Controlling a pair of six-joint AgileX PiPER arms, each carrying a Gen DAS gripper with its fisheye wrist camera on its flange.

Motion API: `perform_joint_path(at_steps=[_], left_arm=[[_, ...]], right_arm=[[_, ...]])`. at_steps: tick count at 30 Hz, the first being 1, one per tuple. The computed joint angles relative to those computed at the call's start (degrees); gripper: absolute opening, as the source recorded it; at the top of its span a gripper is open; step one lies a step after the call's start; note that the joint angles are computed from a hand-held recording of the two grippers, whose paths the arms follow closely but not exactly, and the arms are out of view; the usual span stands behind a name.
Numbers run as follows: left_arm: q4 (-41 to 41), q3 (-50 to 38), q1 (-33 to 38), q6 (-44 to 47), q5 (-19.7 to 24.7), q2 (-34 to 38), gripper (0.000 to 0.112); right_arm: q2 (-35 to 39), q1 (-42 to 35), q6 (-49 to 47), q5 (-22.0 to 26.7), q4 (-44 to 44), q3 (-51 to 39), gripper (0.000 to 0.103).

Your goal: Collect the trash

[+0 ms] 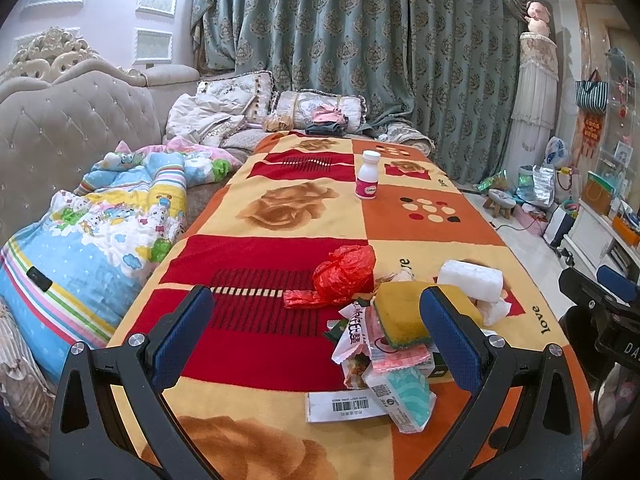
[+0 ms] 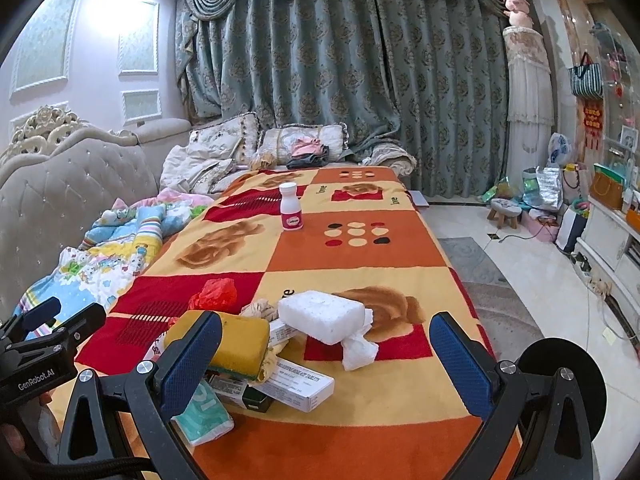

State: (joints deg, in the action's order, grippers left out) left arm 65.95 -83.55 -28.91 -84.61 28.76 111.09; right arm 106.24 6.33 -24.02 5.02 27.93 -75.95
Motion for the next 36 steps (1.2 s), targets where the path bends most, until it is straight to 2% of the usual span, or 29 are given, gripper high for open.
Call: perform_joint_path(at_steps=[3,9,13,16,19,26,32,36], left_arm=[[0.1,0.4,0.4,-0.2,-0.9,-0.3,0.103],[-0.3,0.2,0.7,0.6,-0.7,-0.4,0.103],[-0.9,0.2,0.7,1.0,-0.7,-0.4,0.103],[-1.3,0.2,0.5,1.2,-0.5,-0.3,0.103],[-1.7,0.2,0.5,1.4,-0.5,-0.3,0.103],[-1.6,0.2,0.4,1.4,-0.3,-0.3,0.103],[-2.5,0.7,1.2,2.7,-0.3,-0.6,0.103],[-4.4,1.5,2.3,5.4,-0.7,-0.8,0.103]], right_arm=[[0.1,-0.2,-3.0,0.7,2.9,-0.2,0.103],[0.1,-0.1,-2.7,1.1,2.8,-0.2,0.103],[0.3,0.2,0.3,1.7,-1.0,-0.6,0.103],[0.3,0.2,-2.9,2.3,1.8,-0.4,0.103],[0.5,0.6,0.5,2.1,-2.1,-0.6,0.103],[0.5,0.7,-1.8,2.4,0.2,-0.6,0.103],[1.3,1.0,1.0,3.5,-3.3,-1.5,0.103],[1.8,1.0,-0.6,4.7,-2.4,-1.9,0.103]])
